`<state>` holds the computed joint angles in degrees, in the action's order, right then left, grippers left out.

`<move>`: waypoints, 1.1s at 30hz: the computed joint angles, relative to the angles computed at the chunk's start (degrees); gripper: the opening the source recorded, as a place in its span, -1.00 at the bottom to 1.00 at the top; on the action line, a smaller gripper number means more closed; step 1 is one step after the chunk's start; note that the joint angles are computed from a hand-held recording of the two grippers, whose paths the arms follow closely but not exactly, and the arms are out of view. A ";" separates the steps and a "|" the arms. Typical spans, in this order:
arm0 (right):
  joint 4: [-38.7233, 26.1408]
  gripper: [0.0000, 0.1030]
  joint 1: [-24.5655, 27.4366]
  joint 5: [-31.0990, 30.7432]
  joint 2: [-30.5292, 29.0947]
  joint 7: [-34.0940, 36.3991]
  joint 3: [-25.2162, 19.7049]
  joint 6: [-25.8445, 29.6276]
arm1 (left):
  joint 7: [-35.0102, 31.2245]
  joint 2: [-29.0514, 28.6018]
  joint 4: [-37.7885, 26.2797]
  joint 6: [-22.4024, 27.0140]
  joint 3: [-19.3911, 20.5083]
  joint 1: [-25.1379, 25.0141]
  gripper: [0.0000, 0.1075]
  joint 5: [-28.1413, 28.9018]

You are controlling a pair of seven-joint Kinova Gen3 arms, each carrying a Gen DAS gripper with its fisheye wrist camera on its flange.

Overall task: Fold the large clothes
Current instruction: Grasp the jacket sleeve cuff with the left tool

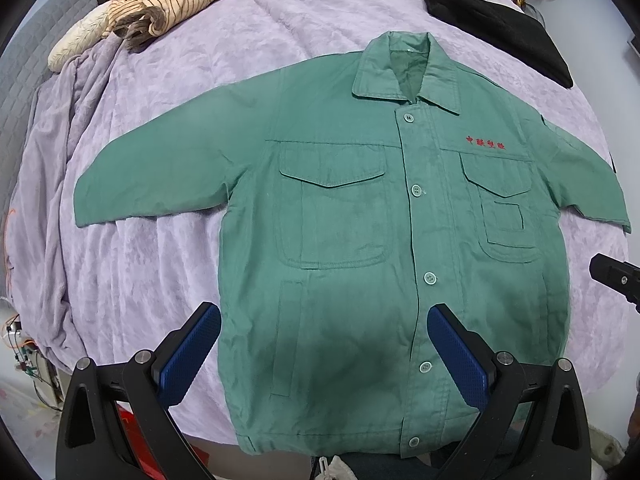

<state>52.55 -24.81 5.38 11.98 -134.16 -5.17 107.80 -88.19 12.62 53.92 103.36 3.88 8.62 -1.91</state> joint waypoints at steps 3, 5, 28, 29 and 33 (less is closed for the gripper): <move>-0.02 1.00 0.20 -0.47 -0.03 -0.06 0.01 -0.28 | 0.01 0.07 0.53 -0.11 -0.32 -1.03 0.92 1.29; 0.48 1.00 0.17 -0.82 -0.25 -0.37 -0.10 -0.86 | -0.20 -0.17 1.70 -1.16 -0.64 -2.59 0.92 3.53; 5.88 1.00 -3.32 -12.76 12.35 4.05 -2.93 -19.96 | -9.75 13.45 11.73 -28.82 -8.57 -34.46 0.92 20.09; 5.34 1.00 -3.72 -12.86 13.13 4.32 -2.90 -20.05 | -9.00 15.78 10.15 -28.84 -8.22 -36.40 0.92 21.17; 2.70 1.00 -5.05 -12.85 16.06 5.53 -2.67 -19.79 | -6.66 21.42 6.22 -30.53 -6.33 -40.69 0.92 23.18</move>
